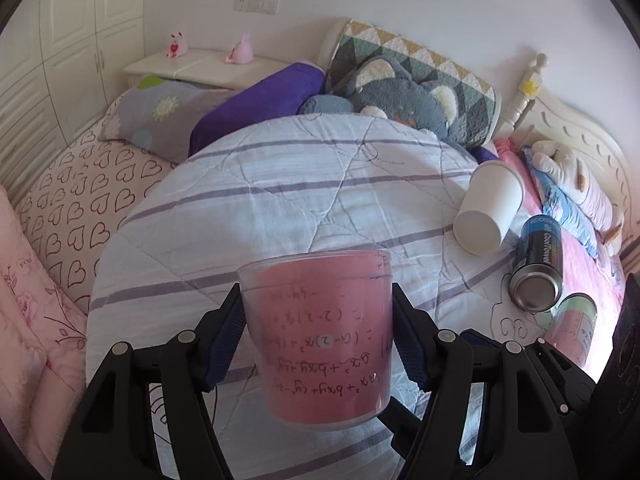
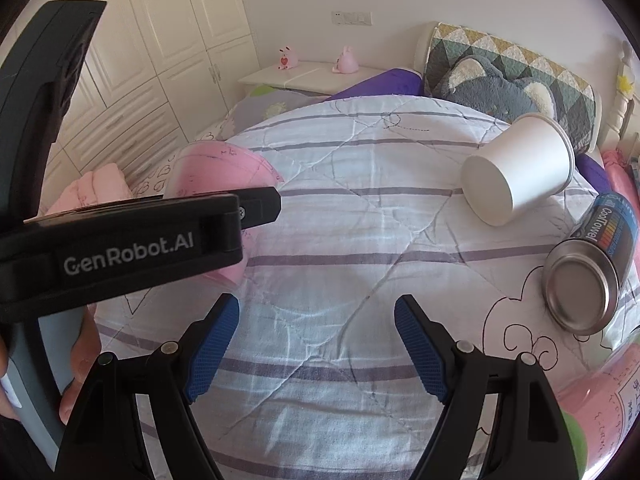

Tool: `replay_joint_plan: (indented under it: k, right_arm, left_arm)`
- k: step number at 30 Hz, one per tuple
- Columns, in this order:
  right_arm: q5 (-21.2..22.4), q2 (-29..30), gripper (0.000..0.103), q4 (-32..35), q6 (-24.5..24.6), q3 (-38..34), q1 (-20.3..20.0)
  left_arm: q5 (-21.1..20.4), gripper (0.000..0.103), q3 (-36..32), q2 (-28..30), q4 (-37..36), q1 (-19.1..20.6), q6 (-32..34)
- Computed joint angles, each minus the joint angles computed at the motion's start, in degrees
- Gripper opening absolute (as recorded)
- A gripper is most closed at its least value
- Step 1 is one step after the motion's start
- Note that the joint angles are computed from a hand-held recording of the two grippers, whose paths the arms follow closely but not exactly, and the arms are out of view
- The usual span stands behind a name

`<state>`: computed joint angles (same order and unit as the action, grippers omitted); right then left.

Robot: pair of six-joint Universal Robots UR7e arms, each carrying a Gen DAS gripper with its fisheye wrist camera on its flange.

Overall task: Flip cup upright
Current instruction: 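Rotate the pink cup with the left gripper until its opening faces up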

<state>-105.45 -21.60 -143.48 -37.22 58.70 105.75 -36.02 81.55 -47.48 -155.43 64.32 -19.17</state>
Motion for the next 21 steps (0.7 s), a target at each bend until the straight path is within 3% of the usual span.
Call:
replay_joint_plan:
  k: [5, 10, 14, 21]
  right_arm:
    - [1.7, -0.7, 0.081, 0.8, 0.4, 0.4, 0.1]
    - [6.3, -1.9, 0.081, 3.6, 1.8, 0.8, -0.4]
    - [9.7, -2.0, 0.082, 5.5, 3.7, 0.2, -1.0]
    - [13.3, -1.6, 0.082, 7.2, 4.6, -0.4, -1.6]
  left_arm:
    - [0.8, 0.069, 1.2, 0.1, -6.7, -0.6, 5.7]
    - [-0.1, 0.069, 1.9, 0.6, -14.7, -0.8, 12.4]
    - [3.5, 0.069, 2.4, 2.7, -27.0, -1.6, 22.9]
    - [-2.3, 0.069, 3.8, 0.7, -23.7, 0.0, 18.9]
